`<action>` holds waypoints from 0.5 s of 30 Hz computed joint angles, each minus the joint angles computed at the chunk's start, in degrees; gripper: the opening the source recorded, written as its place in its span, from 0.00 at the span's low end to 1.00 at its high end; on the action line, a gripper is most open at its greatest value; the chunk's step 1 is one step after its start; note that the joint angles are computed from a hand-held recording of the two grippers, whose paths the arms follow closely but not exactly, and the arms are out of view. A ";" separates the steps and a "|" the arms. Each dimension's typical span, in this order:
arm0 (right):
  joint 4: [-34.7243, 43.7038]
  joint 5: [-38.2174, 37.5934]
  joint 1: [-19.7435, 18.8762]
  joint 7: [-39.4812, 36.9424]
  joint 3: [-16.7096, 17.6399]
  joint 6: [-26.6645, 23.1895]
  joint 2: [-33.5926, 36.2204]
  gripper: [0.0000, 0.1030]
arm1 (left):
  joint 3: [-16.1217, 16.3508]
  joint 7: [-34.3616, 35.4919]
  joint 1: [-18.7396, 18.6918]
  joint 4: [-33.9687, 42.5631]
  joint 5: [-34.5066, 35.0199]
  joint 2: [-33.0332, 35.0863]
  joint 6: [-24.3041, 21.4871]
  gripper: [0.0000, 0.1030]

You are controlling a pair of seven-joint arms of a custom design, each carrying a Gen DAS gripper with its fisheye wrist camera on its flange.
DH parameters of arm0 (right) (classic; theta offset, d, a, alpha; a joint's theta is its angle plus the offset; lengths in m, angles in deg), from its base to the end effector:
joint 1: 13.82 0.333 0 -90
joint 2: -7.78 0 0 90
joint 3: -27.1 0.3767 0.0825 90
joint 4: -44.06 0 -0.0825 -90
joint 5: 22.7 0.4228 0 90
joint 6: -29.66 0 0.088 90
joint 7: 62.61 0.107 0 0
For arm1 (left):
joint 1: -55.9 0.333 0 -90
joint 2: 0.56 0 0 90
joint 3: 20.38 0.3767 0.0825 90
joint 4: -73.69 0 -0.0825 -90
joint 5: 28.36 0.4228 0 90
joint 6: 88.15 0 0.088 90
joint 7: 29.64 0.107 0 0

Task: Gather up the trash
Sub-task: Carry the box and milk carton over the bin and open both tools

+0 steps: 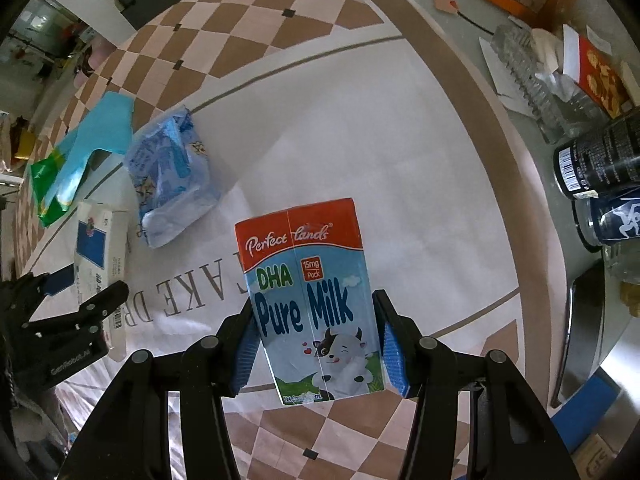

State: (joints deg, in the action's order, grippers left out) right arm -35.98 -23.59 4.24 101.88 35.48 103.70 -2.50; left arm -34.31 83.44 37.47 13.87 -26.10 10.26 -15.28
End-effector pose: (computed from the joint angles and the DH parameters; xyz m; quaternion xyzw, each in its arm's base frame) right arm 0.4242 0.2223 0.8409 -0.3548 0.9340 -0.0169 0.0382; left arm 0.5330 -0.3035 0.8047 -0.3054 0.9520 -0.0193 0.0113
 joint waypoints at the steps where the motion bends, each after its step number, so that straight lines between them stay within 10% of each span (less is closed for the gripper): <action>1: 0.32 -0.28 0.12 0.10 0.22 -0.10 0.11 0.53 | 0.19 -0.43 0.31 0.03 -0.42 -0.64 0.38 0.68; 15: 17.11 -9.68 8.19 5.49 4.74 -5.29 8.54 0.53 | 4.93 0.20 9.72 -8.59 -8.37 -13.56 9.24 0.68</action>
